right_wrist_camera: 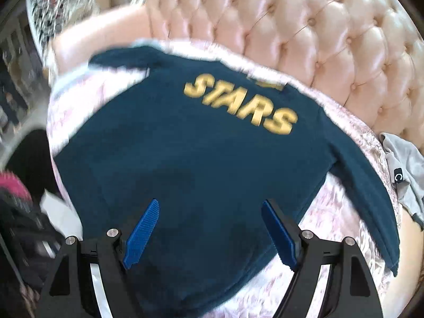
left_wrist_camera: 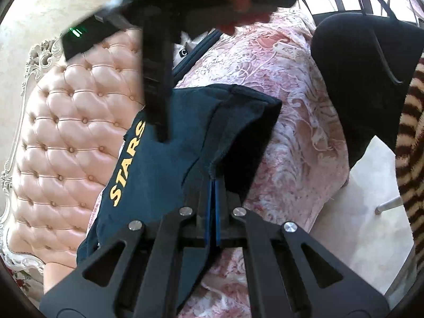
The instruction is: Fold clothes
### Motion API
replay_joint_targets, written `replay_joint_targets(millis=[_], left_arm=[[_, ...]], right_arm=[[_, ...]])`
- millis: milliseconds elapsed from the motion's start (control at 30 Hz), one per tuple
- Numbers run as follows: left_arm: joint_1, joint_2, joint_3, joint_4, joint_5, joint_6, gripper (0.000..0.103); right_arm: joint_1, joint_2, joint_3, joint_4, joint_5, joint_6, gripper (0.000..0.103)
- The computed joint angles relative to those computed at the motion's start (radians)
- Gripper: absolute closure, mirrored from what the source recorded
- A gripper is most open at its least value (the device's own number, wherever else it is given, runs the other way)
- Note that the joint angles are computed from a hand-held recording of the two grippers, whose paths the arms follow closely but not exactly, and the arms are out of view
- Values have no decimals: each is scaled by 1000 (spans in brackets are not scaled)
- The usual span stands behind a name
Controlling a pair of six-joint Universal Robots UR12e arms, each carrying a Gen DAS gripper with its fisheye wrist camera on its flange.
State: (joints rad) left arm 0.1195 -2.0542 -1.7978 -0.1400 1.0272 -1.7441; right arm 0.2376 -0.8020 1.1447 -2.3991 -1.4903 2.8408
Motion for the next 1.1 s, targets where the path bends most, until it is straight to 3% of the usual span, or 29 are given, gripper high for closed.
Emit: replay_joint_targets(millis=[67,233,333,433,533,633,700,867,933,967,1000,1100], left_arm=[[1,5,0,-24,-2,17,100],[6,15,1,-52,-9,30,100],[4,12,0,-66,-5,52,100],[2,10,-5,-90,7,87,100],[0,4,-7,-88,17,102,100],[-2,3,1,-107,20,98,100],[-3,2,2,-108,21,98,100],[6,6,-3,-99,2,59,97],[17,17,-8,-121,-12,70,94],[23,22,-9,-135,-17,76,90],[30,28,-9,-152,-22,82,82],[60,41,25,-257,-39,28,58]], right_arm=[[9,6,-3,50,-50,-25,22],[-6,-21,26,8,27,47,22],[-2,-26,31,43,55,12,22],[8,-13,16,136,16,-49,19],[7,-19,17,129,21,-24,19],[18,-23,21,136,14,-57,19],[27,-17,15,161,-37,-96,18],[28,-24,17,128,-39,-71,18],[23,-22,14,106,6,-60,18],[25,-14,5,133,-8,-66,17],[30,-4,-4,165,-43,-77,17],[23,-10,6,159,-22,-87,13]])
